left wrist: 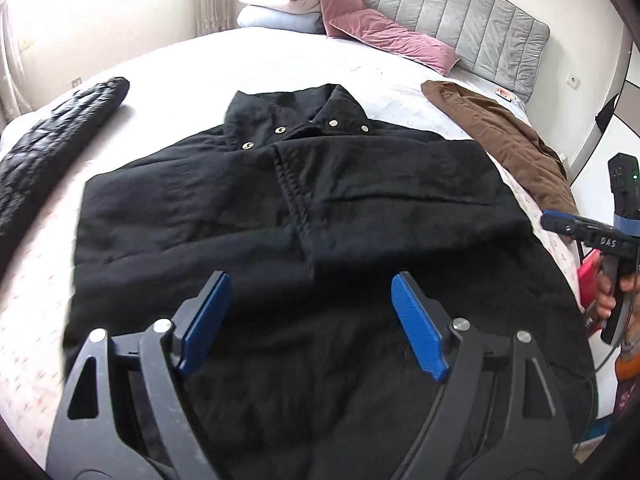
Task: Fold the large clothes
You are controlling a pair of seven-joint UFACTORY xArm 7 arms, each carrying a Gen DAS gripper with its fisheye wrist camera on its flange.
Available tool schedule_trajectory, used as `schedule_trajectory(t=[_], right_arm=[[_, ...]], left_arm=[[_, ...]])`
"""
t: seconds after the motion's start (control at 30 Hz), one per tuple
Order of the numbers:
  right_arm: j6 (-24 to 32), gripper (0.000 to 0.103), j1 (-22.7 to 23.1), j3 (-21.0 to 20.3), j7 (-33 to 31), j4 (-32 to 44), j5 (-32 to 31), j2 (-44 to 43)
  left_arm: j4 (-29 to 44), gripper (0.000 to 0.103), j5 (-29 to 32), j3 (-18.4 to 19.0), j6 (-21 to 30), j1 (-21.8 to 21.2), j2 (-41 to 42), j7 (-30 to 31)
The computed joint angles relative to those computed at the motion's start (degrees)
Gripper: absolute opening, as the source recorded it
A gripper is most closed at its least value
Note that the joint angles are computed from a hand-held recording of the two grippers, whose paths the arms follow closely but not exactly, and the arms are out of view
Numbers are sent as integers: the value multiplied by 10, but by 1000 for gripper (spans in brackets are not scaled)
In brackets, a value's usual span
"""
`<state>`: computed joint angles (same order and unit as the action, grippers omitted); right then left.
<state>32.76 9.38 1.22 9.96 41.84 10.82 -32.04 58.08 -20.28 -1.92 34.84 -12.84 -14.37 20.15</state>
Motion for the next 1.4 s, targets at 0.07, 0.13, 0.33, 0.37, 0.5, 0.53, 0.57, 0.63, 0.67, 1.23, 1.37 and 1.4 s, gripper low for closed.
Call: schedule_trajectory(t=[0.07,0.13,0.33,0.37,0.5,0.53,0.57,0.63,0.67,1.23,1.37,1.4], right_arm=[[48,72,3,-4,2,-12,3,-63],[102,78,8,-7,5,-21,7,-128],[261,83,18,1,15,-39,7,-278],[284,83,21,3,16,-44,8,-297],[345,83,31,9,22,-77,23,-381],[363,83,31,10,26,-85,25,-403],[377,83,31,12,29,-93,27,-420],[405,83,32,13,32,-110,29,-454],[419,83,31,14,35,-117,31,-471],[584,83,-27,-25,62,-198,33,-595],[616,83,-50,-53,73,-223,49,-611],[623,83,-54,-60,76,-229,55,-613]], left_arm=[[-19,86,14,8,48,13,-58,-14],[-46,92,16,25,88,21,-122,-15],[-85,98,26,77,222,43,-257,-6],[-87,98,30,85,245,48,-273,0],[-114,98,61,113,317,80,-338,34],[-121,98,73,119,335,92,-355,43],[-129,98,81,126,346,100,-366,53],[-142,98,92,141,368,116,-386,71],[-149,98,95,150,380,125,-395,80],[-184,93,11,223,538,209,-338,136],[-179,90,11,224,566,226,-325,151],[-180,88,12,222,575,230,-322,153]])
